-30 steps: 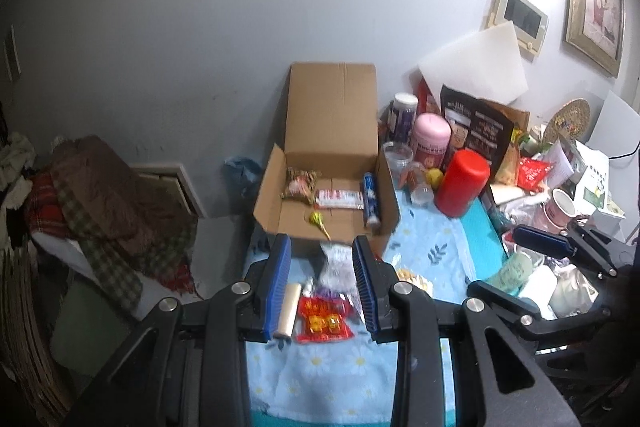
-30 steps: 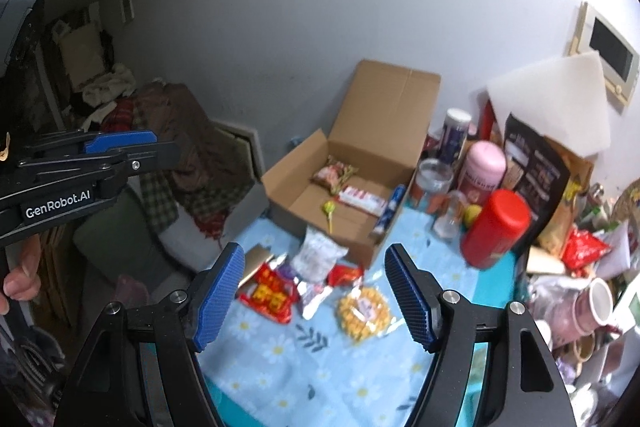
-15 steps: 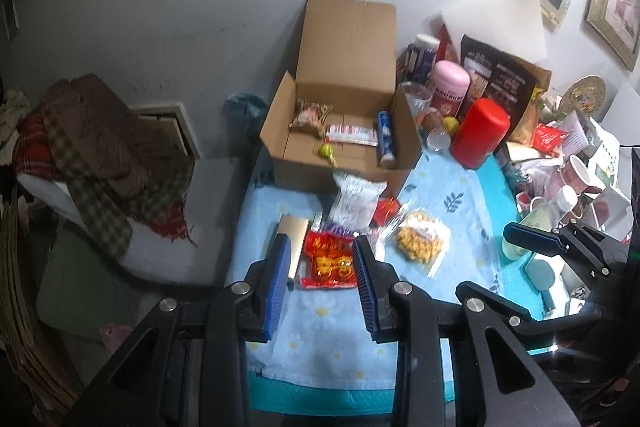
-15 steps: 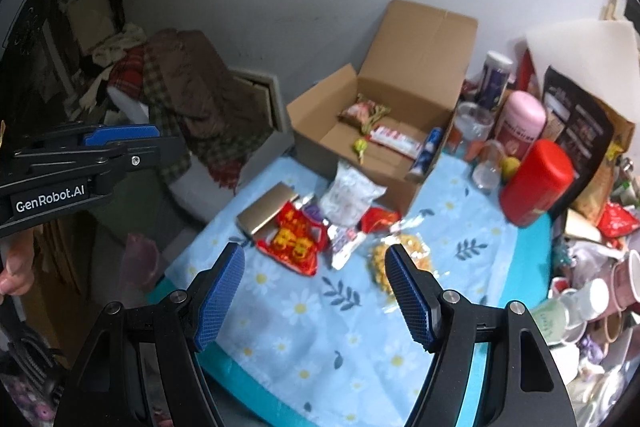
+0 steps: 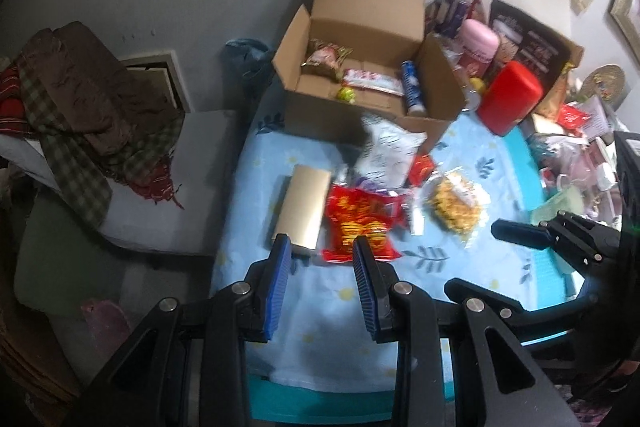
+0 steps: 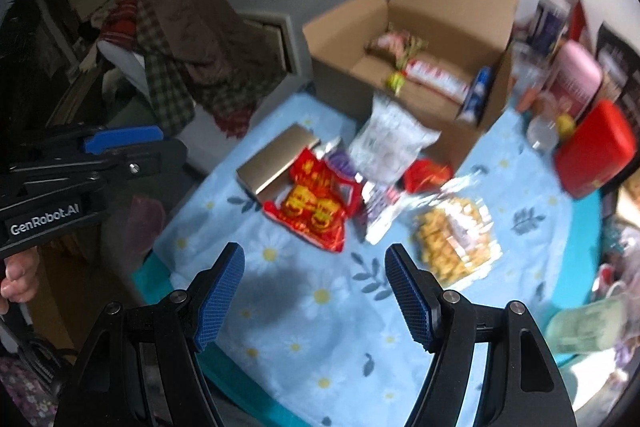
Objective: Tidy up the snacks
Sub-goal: 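Move both open grippers back over the snacks on the table, then grasp the gold box with the left gripper while the right gripper reaches the red-gold packet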
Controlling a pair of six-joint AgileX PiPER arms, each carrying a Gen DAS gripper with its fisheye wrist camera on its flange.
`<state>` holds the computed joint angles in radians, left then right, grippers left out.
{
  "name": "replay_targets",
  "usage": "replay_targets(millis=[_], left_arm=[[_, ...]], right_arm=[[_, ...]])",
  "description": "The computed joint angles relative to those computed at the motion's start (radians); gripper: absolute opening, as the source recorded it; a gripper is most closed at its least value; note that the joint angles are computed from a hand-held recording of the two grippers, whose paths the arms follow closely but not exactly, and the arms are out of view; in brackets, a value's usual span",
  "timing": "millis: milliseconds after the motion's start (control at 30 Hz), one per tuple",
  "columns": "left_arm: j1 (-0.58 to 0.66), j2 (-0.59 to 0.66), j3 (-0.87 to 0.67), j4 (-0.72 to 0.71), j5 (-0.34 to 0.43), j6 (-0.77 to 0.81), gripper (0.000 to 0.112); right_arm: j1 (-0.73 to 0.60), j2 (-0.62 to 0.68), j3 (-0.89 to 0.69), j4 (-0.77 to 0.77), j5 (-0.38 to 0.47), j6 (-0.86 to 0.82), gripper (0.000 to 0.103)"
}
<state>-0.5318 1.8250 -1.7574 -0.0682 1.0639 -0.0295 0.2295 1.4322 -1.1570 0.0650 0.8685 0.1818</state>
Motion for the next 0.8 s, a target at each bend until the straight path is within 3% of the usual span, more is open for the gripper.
replay_targets(millis=[133,233,533,800], left_arm=[[0.036,0.053,-0.013,-0.031,-0.009,0.059,0.032],[0.061,0.105,-0.046,-0.055,0.007,0.088,0.032],[0.107,0.246,-0.177,-0.087,0.067,0.103,0.032],[0.123,0.374,-0.352,-0.112,0.131,0.128,0.032]], right_arm=[[-0.034,0.101,-0.019,0.1,-0.02,-0.058,0.075],[-0.05,0.185,-0.051,0.14,-0.026,-0.076,0.093],[-0.108,0.374,-0.117,0.227,-0.089,-0.036,0.094],[-0.103,0.485,-0.206,0.209,-0.089,0.006,0.094]])
